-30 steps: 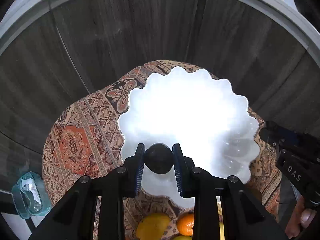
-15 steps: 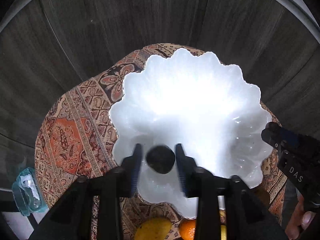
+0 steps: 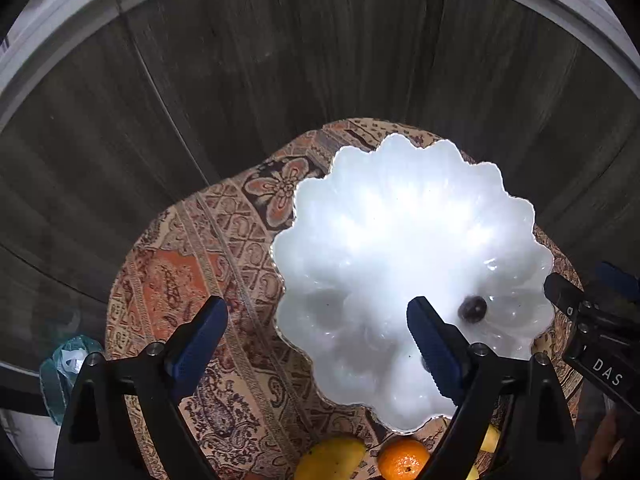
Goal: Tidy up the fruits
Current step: 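Open the left tool over the bowl while the right tool releases its plum, then withdraw both open tools from the bowl toward the remaining fruit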
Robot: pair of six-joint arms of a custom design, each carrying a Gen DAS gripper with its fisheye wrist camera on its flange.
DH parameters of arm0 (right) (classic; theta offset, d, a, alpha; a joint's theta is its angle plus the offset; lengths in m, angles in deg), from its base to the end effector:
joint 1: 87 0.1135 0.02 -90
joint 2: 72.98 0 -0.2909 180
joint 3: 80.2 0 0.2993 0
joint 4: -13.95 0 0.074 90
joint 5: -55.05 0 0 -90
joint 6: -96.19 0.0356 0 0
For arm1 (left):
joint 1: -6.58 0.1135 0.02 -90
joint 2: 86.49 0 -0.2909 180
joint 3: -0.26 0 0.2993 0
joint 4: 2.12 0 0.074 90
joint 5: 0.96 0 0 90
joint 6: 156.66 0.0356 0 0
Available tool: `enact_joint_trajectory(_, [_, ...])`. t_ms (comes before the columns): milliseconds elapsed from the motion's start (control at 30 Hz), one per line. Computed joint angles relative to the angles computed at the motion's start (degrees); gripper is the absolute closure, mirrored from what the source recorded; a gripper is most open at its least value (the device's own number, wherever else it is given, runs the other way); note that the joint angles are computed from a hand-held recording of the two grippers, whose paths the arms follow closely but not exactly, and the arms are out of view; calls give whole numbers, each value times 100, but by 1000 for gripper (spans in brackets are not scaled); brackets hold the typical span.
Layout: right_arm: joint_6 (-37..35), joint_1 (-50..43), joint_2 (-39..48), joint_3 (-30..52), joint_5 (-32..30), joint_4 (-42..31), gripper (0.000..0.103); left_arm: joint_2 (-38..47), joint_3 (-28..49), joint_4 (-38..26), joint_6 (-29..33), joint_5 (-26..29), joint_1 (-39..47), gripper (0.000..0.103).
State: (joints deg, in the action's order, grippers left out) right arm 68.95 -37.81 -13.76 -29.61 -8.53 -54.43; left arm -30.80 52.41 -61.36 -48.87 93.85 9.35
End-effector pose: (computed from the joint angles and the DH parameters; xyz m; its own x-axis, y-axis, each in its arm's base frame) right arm 0.1367 0.1341 0.2153 -0.8360 0.2501 -0.4884 0.2859 0.9583 0.0014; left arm 0.2047 0.0069 0.2380 -0.8488 0.2637 -0.4583 0.2620 0.9626 0.0688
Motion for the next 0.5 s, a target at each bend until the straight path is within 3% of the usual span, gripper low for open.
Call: enact_joint_trajectory(500, [1218, 1054, -266, 405, 719, -1075, 20, -1035, -16, -627, 324, 252, 339, 10])
